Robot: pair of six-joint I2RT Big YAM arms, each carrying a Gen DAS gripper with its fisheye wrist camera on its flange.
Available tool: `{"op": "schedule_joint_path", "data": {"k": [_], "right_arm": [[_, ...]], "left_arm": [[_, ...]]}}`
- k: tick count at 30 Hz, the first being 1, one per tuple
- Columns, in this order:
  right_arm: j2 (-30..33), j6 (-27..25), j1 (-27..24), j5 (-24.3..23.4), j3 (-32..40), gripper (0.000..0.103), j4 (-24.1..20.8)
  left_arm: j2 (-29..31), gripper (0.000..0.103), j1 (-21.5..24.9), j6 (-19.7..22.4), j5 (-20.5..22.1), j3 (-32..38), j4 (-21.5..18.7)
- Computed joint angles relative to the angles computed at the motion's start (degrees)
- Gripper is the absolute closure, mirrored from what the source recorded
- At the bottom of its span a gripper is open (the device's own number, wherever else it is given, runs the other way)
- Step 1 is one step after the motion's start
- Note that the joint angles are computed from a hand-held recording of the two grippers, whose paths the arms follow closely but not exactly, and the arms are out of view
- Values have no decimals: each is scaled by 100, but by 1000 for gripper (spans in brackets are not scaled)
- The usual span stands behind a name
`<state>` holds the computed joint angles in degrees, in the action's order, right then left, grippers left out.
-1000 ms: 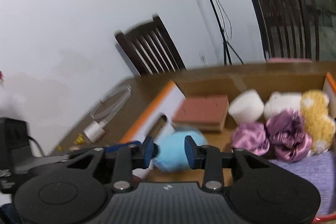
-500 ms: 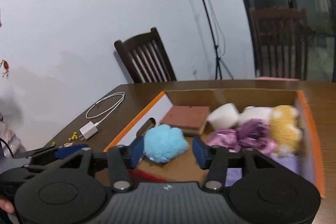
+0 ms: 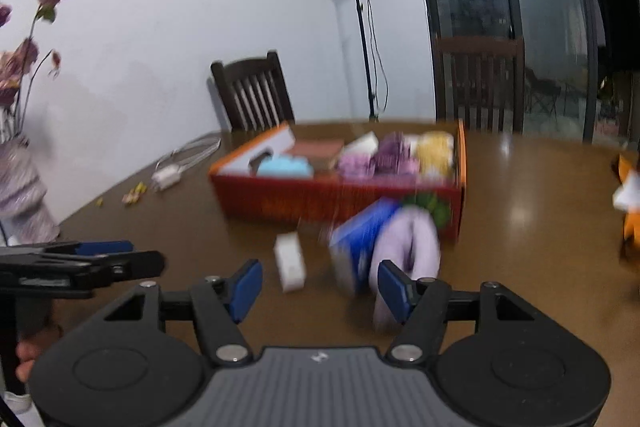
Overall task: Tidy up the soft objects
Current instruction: 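Grasp the lavender fuzzy sock with the right tool, then lower the lavender sock into the box and open the right tool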
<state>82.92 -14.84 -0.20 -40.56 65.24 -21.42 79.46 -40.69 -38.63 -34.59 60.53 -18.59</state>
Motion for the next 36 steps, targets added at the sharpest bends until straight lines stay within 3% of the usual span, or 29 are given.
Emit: {"op": "schedule_joint_path", "data": {"k": [4,8,12,15,18,19,22,23,26,28,30,32,34,36], "right_arm": [[-211,-310,-176,-195,-483,39,-144],[-195,-170,-235,150,-566,39,112],[54,274,-312,-57,-398,40,451],[395,570,-202,218,-90,39,634],[737,479,15,649,257,40,632],[824,402,58,707,353,46,617],[1027,192,85,749,630,81,343],[1008,143,38,631,633,81,261],[717,-734,-145,133,447,81,-356],[465,-1680,-292,-527,257,81,-1135],[277,-2653,-352,-1093,79,80,-1892],[41,-3262,-301,-1225,-206,75,-1977],[-151,-3674,-207,-1147,-417,73,-1911],[-208,-3617,-143,-1038,-488,73,-1751]], "left_arm": [[42,11,-186,-230,-220,10,-352],[123,11,-162,-375,-227,126,-454],[378,11,-161,-134,-40,381,-307],[625,11,-169,84,-5,610,-270],[777,11,-161,169,119,743,-247],[798,11,-161,186,138,759,-253],[795,11,-164,179,64,753,-311],[755,11,-153,146,57,716,-317],[432,11,16,-68,557,374,-47],[201,11,195,-375,1034,98,300],[108,11,311,-657,1232,-21,526],[90,15,382,-791,1416,-63,754],[175,23,413,-613,1753,-9,914],[354,34,357,-337,1878,225,603]]}}
